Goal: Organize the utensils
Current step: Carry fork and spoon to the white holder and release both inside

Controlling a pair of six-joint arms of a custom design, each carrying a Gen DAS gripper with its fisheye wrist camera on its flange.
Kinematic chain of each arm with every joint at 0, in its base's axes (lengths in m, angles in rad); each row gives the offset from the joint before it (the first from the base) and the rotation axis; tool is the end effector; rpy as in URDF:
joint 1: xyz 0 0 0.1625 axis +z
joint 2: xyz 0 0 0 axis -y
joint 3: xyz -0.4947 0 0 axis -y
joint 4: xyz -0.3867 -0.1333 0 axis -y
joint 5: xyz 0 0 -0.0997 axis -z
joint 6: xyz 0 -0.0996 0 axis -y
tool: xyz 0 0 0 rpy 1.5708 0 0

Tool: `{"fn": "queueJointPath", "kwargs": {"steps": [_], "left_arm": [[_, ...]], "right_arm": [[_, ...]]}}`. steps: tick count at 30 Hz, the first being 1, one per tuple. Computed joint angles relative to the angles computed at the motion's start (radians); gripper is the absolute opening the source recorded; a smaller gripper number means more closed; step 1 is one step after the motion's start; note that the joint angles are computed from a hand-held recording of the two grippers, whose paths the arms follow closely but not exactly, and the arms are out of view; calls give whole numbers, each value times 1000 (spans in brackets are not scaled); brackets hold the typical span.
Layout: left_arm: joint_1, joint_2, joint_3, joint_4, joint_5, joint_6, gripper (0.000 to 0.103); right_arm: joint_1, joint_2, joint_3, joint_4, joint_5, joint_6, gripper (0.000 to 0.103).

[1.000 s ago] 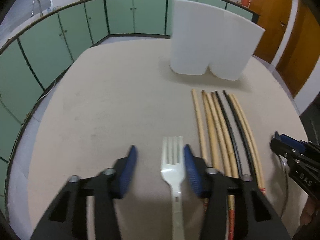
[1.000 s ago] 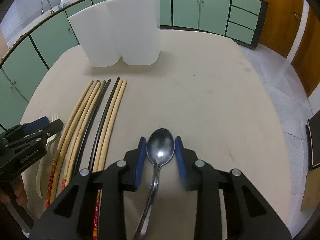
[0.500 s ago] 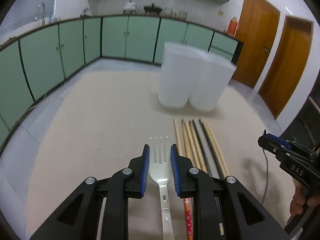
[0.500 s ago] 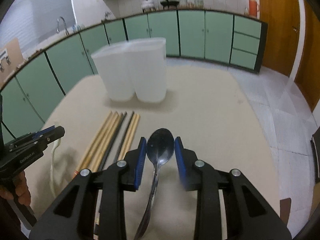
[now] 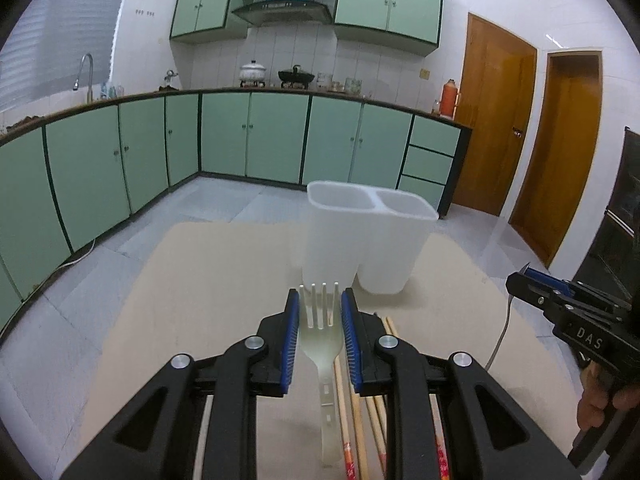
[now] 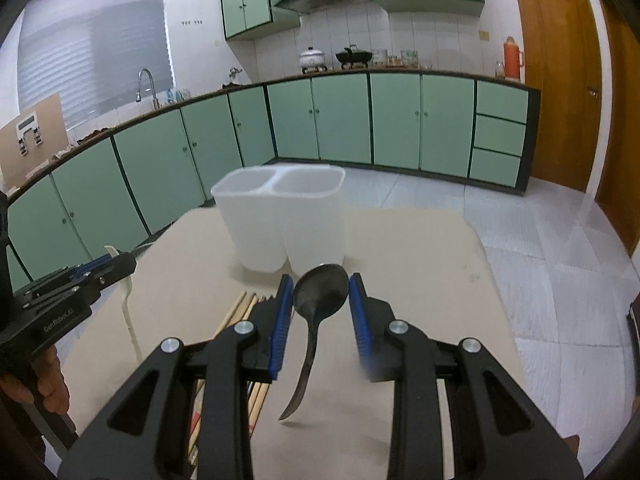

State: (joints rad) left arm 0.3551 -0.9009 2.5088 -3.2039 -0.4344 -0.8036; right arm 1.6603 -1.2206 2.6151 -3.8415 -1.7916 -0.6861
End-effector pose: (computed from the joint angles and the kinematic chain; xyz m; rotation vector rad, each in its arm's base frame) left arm -0.2912 -0.3465 0.1245 0.4451 2.2187 -1.2383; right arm 0.1447 -0.3646 0.2609 0.8220 -2.3542 1.0339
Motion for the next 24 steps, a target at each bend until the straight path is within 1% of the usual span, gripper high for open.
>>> {"fn": "queueJointPath", "kwargs": {"steps": [4, 6, 10, 13, 15, 18, 22, 24], "left_arm": [[6, 5, -21, -62, 18, 73, 21], [2, 2, -34, -98, 32, 125, 21], [6, 11, -76, -254, 53, 307, 21], [19, 32, -135, -408, 61, 500, 21], [38, 53, -196, -528, 48, 663, 21], [70, 75, -279, -632, 8, 823, 21], [127, 116, -400, -715, -38, 990, 21], [153, 134, -443, -724, -53, 1025, 21]], "right_arm": [[17, -17, -29, 20, 12, -5, 27], [28, -35, -53, 52, 24, -3, 27], [62, -55, -119, 99, 39, -13, 27], [91, -56, -184, 131, 52, -21, 27], [105, -50, -230, 149, 58, -22, 27], [116, -31, -296, 174, 61, -21, 27], [123, 17, -376, 179, 69, -16, 27], [120, 42, -404, 173, 71, -21, 27]]}}
